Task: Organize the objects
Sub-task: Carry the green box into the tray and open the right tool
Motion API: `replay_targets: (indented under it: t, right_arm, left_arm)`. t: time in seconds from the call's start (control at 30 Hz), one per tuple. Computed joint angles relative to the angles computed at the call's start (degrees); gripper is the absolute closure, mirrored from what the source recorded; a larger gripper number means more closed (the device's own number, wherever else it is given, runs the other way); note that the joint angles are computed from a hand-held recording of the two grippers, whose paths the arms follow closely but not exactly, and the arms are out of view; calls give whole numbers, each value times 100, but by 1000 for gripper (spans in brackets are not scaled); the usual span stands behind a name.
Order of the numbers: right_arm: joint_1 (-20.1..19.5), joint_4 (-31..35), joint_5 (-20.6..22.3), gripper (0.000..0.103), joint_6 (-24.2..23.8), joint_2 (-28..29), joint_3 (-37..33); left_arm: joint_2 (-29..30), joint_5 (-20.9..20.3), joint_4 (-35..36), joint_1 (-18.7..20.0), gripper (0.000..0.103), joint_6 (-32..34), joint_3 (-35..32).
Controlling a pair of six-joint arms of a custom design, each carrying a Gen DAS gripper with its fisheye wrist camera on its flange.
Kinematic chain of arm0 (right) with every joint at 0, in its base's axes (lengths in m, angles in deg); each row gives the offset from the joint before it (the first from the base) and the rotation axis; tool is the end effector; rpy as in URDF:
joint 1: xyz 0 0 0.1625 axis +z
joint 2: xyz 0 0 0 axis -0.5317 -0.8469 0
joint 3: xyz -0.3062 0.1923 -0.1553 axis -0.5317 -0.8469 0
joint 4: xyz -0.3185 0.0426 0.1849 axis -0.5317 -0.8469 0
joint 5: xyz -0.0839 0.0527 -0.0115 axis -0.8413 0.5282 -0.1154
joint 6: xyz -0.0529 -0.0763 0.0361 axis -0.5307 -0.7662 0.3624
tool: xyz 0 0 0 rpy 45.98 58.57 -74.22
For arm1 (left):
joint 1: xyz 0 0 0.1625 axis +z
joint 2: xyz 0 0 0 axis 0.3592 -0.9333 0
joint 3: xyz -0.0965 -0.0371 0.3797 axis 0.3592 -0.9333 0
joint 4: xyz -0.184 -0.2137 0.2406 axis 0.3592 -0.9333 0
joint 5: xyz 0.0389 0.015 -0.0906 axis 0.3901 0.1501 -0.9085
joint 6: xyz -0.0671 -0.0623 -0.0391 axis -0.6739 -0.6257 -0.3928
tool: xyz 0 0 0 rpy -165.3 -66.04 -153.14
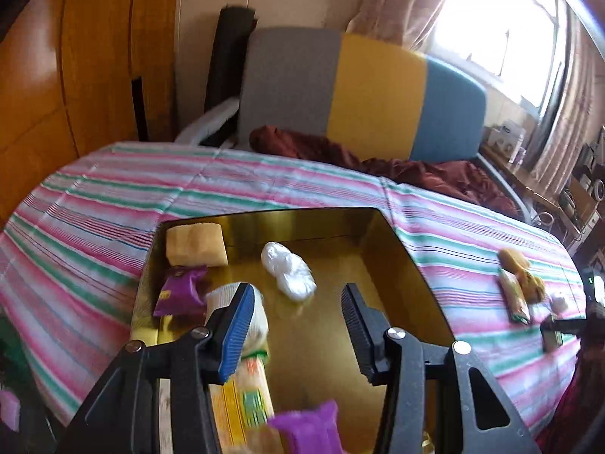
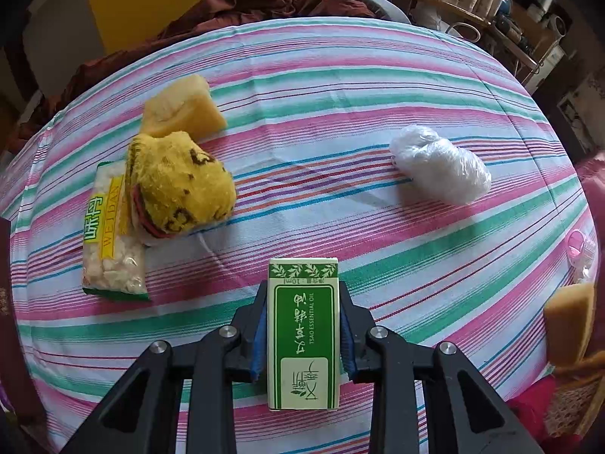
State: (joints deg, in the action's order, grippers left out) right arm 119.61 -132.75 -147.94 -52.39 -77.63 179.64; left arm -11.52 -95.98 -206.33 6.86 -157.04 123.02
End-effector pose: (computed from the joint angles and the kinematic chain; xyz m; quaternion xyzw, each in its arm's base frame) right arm 0.0531 -0.4757 0.1257 0.2031 -0.9085 0.0868 0.3547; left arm -0.1053 -0.3079 0.1609 0.0370 0.8394 -0.4164 0.3474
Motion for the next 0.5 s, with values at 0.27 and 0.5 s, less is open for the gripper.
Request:
replay_targets:
  t: [0.27, 0.5]
  right_arm:
    - [-37, -382, 535, 72, 309, -488, 317]
    - [111, -863, 1726, 72, 259, -764, 643]
  left_arm:
    - [-498, -181, 2352, -1102, 55, -1806, 13]
    - [-668, -541, 2708, -1401, 55, -2216, 140]
